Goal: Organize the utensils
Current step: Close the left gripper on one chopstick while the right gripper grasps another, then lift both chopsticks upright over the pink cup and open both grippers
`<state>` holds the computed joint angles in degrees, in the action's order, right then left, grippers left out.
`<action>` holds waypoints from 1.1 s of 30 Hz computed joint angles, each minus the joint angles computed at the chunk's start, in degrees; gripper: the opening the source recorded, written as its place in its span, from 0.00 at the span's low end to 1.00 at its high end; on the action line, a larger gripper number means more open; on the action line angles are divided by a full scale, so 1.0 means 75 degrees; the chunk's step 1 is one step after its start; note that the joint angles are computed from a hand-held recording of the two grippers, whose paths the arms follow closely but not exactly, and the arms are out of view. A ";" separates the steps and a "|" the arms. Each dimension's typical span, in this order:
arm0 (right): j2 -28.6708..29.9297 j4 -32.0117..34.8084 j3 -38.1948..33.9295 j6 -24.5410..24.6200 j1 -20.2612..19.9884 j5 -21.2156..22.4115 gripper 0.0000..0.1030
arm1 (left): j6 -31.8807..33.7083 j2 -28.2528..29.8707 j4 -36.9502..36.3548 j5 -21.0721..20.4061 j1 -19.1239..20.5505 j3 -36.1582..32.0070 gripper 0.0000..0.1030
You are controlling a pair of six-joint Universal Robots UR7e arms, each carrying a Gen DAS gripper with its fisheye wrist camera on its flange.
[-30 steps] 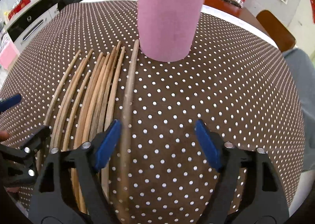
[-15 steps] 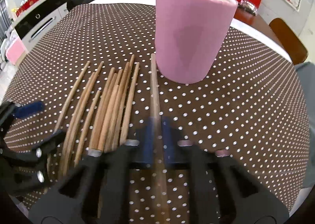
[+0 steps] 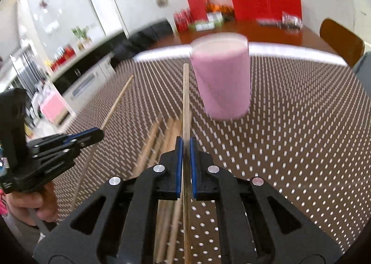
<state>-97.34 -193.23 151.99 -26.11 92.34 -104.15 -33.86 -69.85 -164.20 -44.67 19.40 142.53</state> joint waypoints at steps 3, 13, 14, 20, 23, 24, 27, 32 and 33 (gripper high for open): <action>-0.0305 -0.0220 -0.0051 -0.0008 0.0078 0.0560 0.06 | 0.0820 0.0139 -0.1165 0.0137 -0.0116 -0.0120 0.06; 0.0191 -0.1675 -0.1137 0.0242 0.0373 0.1515 0.06 | 0.4161 0.1939 -0.5512 -0.1264 0.0355 -0.2047 0.06; 0.0420 -0.1868 -0.1406 0.0313 0.0326 0.1604 0.06 | 0.4324 0.2164 -0.5770 -0.1591 0.0501 -0.2353 0.06; 0.1006 -0.2467 -0.2258 0.0871 -0.0113 0.2086 0.06 | 0.5008 0.3361 -0.6611 -0.2390 0.1043 -0.3666 0.06; 0.1249 -0.2638 -0.2594 0.1031 -0.0222 0.2243 0.06 | 0.5076 0.3702 -0.6780 -0.2723 0.1219 -0.3997 0.06; 0.1321 -0.2754 -0.2609 0.1026 -0.0235 0.2251 0.06 | 0.5107 0.3783 -0.6823 -0.2790 0.1286 -0.4045 0.06; 0.1566 -0.2816 -0.2813 0.1016 -0.0352 0.2309 0.06 | 0.5136 0.4144 -0.6777 -0.2970 0.1475 -0.4338 0.06; 0.1820 -0.2960 -0.2828 0.0856 -0.0604 0.2357 0.06 | 0.5233 0.4500 -0.6720 -0.2980 0.1745 -0.4562 0.06; 0.1850 -0.2991 -0.2793 0.0817 -0.0677 0.2377 0.06 | 0.5242 0.4555 -0.6735 -0.2975 0.1779 -0.4581 0.06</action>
<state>-83.46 -215.67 131.04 -19.99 87.26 -86.33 5.46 -35.68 -214.71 -66.98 32.74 108.17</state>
